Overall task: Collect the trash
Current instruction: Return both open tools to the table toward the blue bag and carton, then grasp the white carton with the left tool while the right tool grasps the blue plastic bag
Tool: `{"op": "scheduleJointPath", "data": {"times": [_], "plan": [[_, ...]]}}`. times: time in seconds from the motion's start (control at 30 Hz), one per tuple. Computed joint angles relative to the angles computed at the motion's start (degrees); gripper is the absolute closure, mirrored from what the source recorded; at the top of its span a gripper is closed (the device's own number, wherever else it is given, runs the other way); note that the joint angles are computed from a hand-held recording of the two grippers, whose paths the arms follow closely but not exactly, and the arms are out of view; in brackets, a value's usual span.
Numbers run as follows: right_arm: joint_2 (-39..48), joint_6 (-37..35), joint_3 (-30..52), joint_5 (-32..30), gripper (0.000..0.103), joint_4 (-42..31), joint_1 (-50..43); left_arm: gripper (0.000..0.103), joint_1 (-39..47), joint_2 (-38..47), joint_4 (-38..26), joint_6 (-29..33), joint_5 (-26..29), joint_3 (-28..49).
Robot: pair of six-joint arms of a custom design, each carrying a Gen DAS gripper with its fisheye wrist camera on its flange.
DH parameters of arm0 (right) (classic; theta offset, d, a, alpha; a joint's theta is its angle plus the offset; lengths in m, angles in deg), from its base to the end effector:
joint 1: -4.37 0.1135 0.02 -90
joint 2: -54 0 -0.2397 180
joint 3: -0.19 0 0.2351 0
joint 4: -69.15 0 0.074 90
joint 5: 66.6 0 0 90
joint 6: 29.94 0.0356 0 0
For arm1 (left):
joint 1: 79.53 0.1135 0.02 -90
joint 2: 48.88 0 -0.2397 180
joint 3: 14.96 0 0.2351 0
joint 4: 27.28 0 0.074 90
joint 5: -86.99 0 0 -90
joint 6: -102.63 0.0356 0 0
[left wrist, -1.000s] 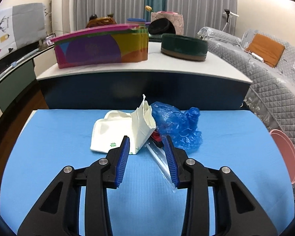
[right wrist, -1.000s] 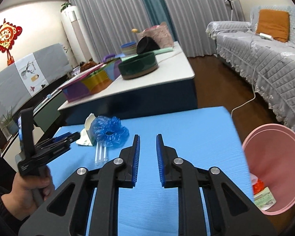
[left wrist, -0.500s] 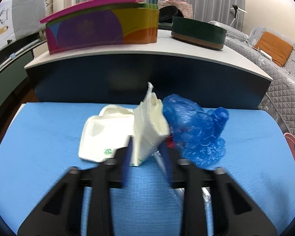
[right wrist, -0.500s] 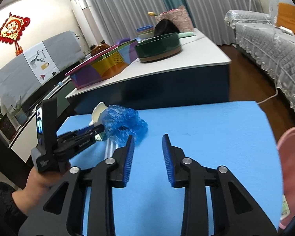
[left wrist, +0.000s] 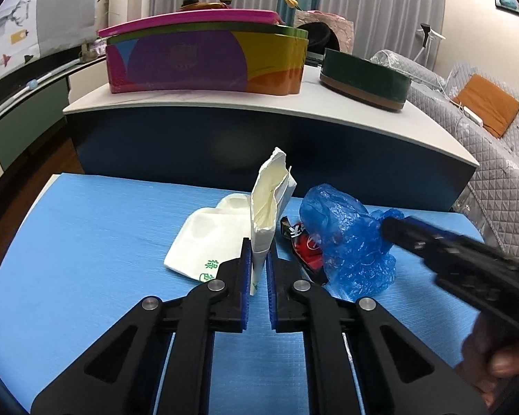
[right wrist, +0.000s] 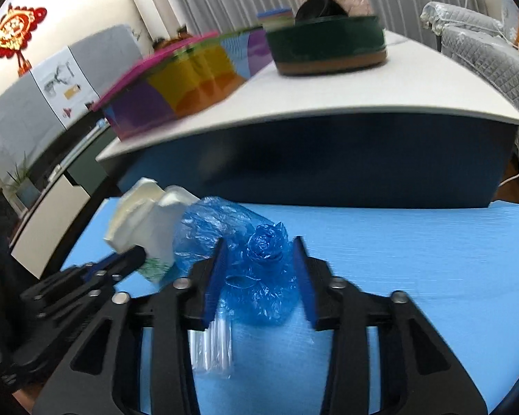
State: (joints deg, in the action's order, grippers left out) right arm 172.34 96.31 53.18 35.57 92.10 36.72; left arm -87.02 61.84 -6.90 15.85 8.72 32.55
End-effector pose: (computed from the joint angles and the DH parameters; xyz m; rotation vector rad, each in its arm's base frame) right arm 0.2677 0.1607 0.0374 0.1877 2.3115 0.3718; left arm 0.2872 -0.0451 0.0538 0.3191 2.2927 -0.2750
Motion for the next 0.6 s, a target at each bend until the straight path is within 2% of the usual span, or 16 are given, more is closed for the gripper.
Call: {"op": "scheduleJointPath", "data": {"times": [0.2, 0.6], "plan": [[-2.73, 0.10, -1.18, 3.68, 0.097, -2.99, 2.31, 0.096, 1.27, -1.72, -0.28, 0.31, 1.26, -0.89], [-18.77, 3.00, -8.71, 13.55, 0.099, -13.00, 8.76, 0.096, 2.28, -10.46, -0.66, 0.71, 4.11, -7.03]]}}
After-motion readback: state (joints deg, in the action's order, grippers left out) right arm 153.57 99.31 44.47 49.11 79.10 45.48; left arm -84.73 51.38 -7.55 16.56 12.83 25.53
